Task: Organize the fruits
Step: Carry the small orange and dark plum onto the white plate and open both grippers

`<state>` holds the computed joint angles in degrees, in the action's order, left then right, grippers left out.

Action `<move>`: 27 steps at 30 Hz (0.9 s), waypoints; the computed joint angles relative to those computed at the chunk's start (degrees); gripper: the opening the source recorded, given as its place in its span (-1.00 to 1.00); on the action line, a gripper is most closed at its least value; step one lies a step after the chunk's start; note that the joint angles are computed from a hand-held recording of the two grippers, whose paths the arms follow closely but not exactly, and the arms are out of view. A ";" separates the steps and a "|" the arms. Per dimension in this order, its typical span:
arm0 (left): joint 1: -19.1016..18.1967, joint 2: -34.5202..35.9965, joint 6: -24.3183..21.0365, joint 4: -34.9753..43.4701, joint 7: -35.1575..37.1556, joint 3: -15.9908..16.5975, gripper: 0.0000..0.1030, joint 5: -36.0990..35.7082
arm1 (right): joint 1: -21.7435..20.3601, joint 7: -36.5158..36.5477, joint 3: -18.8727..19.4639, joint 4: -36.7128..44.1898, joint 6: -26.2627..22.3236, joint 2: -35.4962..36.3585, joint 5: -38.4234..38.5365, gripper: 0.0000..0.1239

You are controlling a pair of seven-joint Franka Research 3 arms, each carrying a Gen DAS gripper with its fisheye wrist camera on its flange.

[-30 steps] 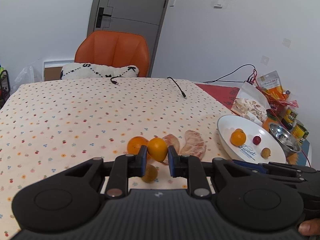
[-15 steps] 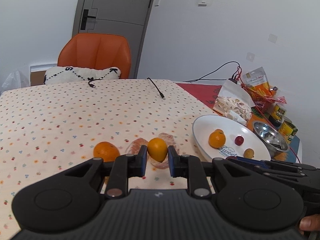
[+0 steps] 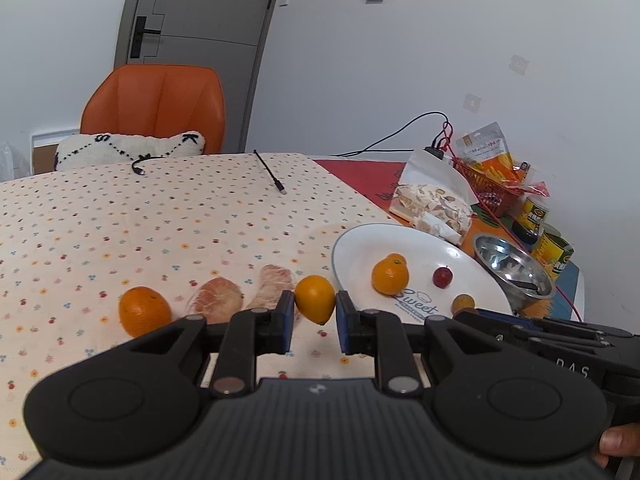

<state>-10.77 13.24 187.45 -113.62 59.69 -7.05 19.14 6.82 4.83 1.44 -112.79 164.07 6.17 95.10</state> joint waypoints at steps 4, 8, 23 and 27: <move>0.83 0.86 -0.25 1.07 0.54 -1.71 -0.61 0.08 | -0.42 0.04 -0.37 -0.26 0.53 -0.15 0.37 -0.65; 1.76 1.75 -0.64 2.15 1.25 -3.53 -0.61 -0.03 | -0.85 -0.18 -0.70 -0.53 0.90 -0.22 0.86 -0.65; 5.21 5.24 -1.87 6.17 5.69 -10.71 -0.61 -1.34 | -1.88 0.28 -1.36 -1.10 2.59 -0.29 1.49 -0.65; 6.04 6.05 -2.15 7.11 6.95 -12.41 -0.61 -1.88 | -2.03 0.60 -1.47 -1.32 2.86 -0.50 1.35 -0.64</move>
